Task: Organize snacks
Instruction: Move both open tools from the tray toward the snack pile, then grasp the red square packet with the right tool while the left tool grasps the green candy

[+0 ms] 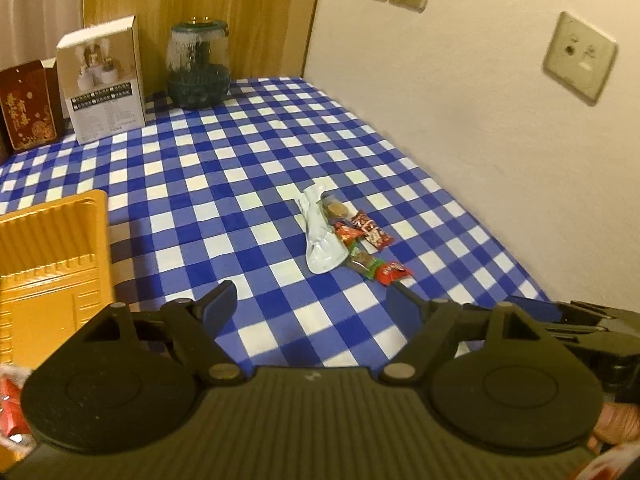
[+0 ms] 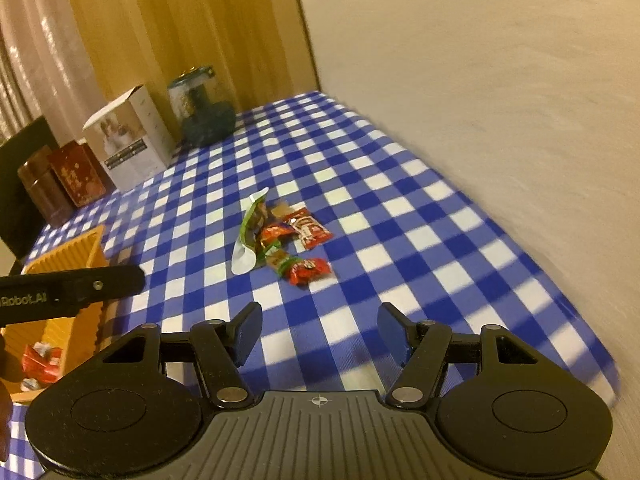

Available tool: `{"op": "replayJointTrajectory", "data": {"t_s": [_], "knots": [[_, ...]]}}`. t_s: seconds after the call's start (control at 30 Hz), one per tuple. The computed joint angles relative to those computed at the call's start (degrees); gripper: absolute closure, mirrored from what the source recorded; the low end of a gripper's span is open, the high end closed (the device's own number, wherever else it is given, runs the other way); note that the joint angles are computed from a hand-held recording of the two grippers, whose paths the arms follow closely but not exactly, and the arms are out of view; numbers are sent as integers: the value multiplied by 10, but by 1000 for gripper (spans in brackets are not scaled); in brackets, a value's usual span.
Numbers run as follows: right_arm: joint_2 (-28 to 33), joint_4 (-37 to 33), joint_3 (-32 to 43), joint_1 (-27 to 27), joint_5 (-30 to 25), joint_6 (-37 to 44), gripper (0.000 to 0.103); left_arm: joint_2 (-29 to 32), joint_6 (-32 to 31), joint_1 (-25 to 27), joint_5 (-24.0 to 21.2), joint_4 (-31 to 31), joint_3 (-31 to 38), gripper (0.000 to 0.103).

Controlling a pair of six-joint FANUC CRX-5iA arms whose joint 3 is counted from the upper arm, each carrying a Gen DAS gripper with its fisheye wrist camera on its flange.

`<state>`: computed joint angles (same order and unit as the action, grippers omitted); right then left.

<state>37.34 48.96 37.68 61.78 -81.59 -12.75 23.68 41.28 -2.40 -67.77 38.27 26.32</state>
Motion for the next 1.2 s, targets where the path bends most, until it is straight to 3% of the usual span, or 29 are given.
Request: {"op": "replayJointTrajectory", "data": {"t_s": [0.2, 0.37, 0.47, 0.83, 0.97, 1.2], "knots": [[-12, -14, -34, -35, 67, 20, 39, 35, 21, -22, 21, -23, 26, 23], [-1, -28, -26, -58, 92, 87, 39, 59, 38, -32, 31, -34, 52, 23], [3, -37, -28, -66, 105, 117, 49, 69, 39, -36, 30, -41, 61, 23], [32, -54, 8, -80, 107, 172, 59, 79, 50, -36, 23, -55, 71, 23], [42, -62, 25, -81, 100, 193, 74, 79, 52, -36, 22, -54, 71, 23], [26, -38, -1, -80, 92, 147, 78, 86, 55, -39, 4, -50, 76, 23]]}}
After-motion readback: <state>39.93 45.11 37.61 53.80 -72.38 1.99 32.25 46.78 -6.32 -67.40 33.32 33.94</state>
